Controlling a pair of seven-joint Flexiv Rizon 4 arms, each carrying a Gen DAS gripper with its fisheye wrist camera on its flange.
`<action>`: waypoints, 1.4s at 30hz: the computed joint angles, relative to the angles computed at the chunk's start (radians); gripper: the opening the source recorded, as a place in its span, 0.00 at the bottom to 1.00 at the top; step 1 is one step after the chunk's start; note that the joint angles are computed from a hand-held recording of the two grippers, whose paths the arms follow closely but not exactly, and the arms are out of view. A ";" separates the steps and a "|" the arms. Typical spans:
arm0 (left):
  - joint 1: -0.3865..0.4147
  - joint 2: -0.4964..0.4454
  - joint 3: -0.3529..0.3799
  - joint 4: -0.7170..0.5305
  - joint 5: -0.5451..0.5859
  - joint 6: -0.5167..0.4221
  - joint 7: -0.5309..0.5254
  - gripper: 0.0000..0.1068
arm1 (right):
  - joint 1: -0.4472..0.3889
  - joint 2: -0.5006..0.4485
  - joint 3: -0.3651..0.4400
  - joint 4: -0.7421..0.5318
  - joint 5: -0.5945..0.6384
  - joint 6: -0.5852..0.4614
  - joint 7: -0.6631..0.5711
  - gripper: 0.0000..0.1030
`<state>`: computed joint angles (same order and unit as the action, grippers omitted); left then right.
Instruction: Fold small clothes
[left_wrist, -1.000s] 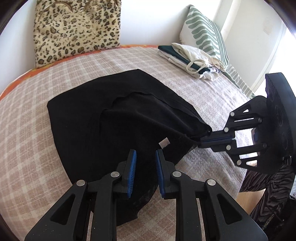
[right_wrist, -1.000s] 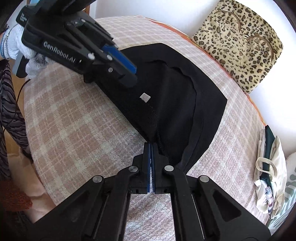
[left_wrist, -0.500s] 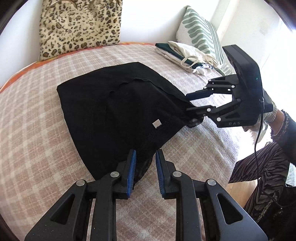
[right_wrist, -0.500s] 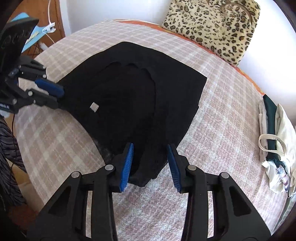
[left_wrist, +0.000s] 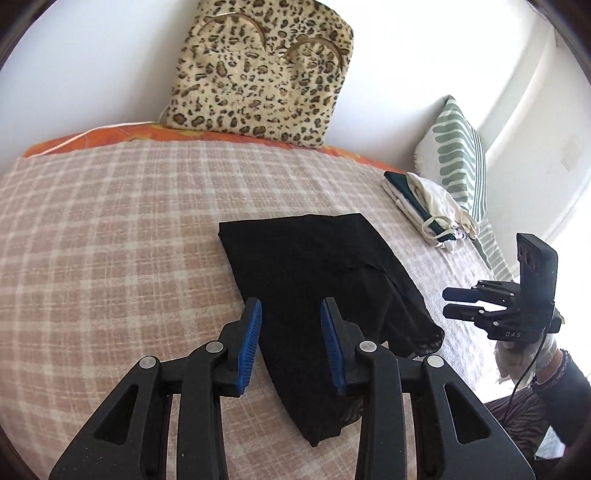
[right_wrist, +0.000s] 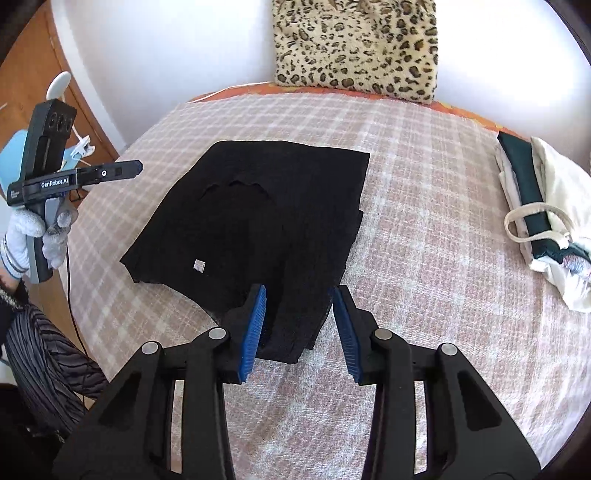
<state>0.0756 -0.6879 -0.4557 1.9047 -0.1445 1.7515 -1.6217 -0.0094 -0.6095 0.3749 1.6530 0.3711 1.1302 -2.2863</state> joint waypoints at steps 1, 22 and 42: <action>0.009 -0.011 -0.010 -0.009 -0.004 -0.002 -0.002 0.30 | 0.009 -0.008 -0.015 -0.013 0.002 -0.014 0.042 0.39; 0.233 -0.300 -0.291 -0.179 0.025 0.018 -0.144 0.37 | 0.047 -0.025 -0.072 -0.040 0.050 -0.004 0.203 0.48; 0.318 -0.438 -0.429 -0.232 0.051 -0.029 -0.128 0.37 | 0.259 -0.062 0.066 0.060 -0.066 0.121 -0.036 0.48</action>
<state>0.3939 -1.1261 -0.8849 1.6729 -0.0933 1.7229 -1.7493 0.2499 -0.6715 0.4408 1.7130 0.3046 1.2509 -2.3224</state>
